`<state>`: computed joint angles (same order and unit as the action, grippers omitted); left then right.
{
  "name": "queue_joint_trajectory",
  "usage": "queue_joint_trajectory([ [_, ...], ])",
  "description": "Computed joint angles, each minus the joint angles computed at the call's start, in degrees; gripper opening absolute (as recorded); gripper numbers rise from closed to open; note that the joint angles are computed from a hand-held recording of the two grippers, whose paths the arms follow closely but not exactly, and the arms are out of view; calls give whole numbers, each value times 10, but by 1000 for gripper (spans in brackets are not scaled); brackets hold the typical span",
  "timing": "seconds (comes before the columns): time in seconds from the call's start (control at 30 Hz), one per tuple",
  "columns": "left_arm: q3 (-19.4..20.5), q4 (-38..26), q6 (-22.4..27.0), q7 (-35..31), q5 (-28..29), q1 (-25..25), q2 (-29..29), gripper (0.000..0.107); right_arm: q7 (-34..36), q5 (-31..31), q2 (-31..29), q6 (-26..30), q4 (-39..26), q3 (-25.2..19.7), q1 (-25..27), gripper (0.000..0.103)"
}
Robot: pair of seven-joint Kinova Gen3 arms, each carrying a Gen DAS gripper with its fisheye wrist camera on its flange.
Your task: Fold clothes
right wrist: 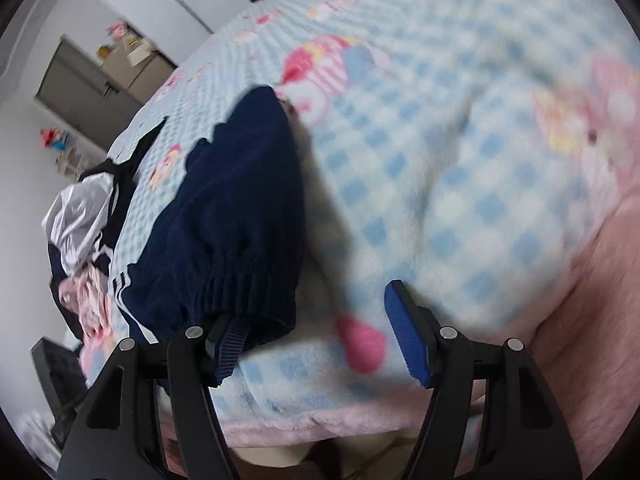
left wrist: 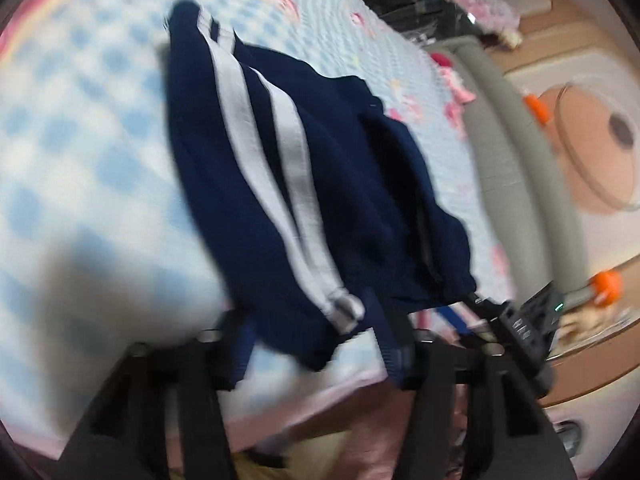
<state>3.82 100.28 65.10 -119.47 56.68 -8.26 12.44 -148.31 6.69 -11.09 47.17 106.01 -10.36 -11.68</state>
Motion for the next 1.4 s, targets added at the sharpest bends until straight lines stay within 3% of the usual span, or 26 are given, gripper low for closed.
queue_joint_trajectory([
  [0.03, 1, 2, -12, 3, -9, 7, -6, 54, -10, 20, -4, 6, -3, -8, 1, 71],
  [0.07, 3, 3, -24, 6, -18, 15, -11, 42, -29, 37, -9, 7, 0, -17, 7, 71],
  [0.1, 4, 5, -35, 9, -28, 23, -17, 15, -49, 52, -16, 8, 4, -27, 15, 71],
  [0.13, 4, 3, -45, 16, -40, 29, -24, 9, -64, 57, -21, 7, 9, -36, 28, 71],
  [0.3, -13, 8, -89, 25, -61, 30, -71, 6, -36, 13, -48, -11, 27, -11, 49, 71],
  [0.4, -26, 5, -100, 28, -58, 22, -79, 6, 32, -42, -53, -18, 29, 30, 26, 71],
  [0.47, -38, 9, -98, 21, -46, 14, -80, 6, 55, -47, -48, -10, 23, 35, 13, 71],
  [0.57, -34, -9, -56, 13, -55, 3, -54, 7, 49, 6, -38, 26, 3, -12, 12, 74],
  [0.63, -22, -16, -30, 21, -56, 4, -27, 18, 50, 53, -20, 63, -22, -55, 16, 79],
  [0.67, -16, -17, -26, 24, -56, 7, -16, 30, 52, 75, -11, 72, -29, -61, 2, 79],
  [0.7, -8, -18, -24, 27, -55, 9, -6, 32, 56, 97, 1, 80, -37, -59, -21, 79],
  [0.83, 12, -28, -61, 47, -90, 45, -5, 26, 84, 178, 56, 110, -67, -56, -98, 81],
  [0.87, 14, -32, -69, 52, -100, 51, -8, 15, 82, 201, 67, 117, -74, -73, -94, 79],
  [0.9, 13, -33, -74, 57, -106, 52, -13, 11, 74, 224, 77, 122, -78, -87, -92, 78],
  [0.97, 10, -33, -89, 68, -117, 54, -26, 8, 34, 256, 81, 108, -79, -101, -79, 62],
  [1.0, 8, -26, -98, 68, -116, 53, -32, 8, 11, 258, 71, 88, -73, -108, -57, 60],
  [1.13, -2, -25, -105, 82, -124, 45, -42, 7, -82, 187, 7, 7, -29, -95, 38, 60],
  [1.3, -6, -13, -92, 68, -123, 28, -40, 5, -174, 78, -48, -19, 58, 12, 24, 66],
  [1.4, 3, -15, -62, 35, -75, 9, -14, 6, -155, 51, -54, -15, 74, 17, 32, 67],
])
